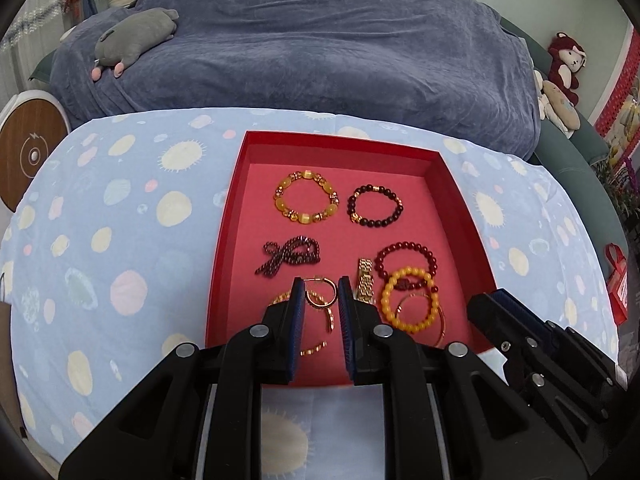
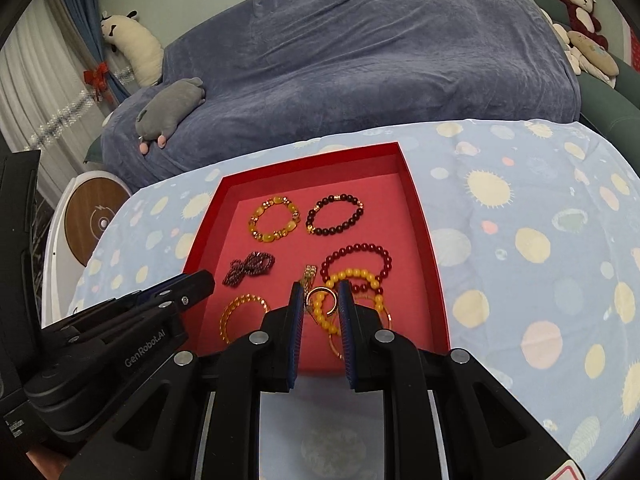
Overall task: Organize jewelry
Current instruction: 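Lower the gold hoop earring into the red box and open the left tool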
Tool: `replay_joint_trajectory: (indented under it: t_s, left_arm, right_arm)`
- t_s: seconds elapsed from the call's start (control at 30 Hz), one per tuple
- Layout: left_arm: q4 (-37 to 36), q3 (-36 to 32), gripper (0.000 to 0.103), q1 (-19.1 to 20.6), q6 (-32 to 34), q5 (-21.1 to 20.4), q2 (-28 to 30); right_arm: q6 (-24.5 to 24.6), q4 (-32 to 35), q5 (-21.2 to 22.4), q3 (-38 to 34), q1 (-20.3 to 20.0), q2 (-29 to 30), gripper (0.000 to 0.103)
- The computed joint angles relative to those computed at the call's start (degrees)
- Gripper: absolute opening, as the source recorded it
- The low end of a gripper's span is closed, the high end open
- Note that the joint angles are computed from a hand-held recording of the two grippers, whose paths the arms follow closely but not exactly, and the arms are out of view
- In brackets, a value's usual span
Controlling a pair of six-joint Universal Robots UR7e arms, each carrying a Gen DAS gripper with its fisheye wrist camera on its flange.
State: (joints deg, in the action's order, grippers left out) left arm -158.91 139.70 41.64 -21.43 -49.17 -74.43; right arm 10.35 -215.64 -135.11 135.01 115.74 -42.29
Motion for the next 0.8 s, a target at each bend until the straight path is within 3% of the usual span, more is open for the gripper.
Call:
replay_joint_trajectory:
  t_s: [0.43, 0.8]
  left_arm:
    - [-5.56, -7.97, 0.017, 6.46, 6.56, -0.19, 9.71]
    - [-7.02, -12.19, 0.017, 9.14, 9.37, 0.2, 14.78]
  right_arm:
    - [-5.89, 0.69, 2.59, -5.78, -6.47, 1.18, 0.016]
    - [-8.82, 3.18, 4.05, -9.86, -9.79, 3.12, 0.017]
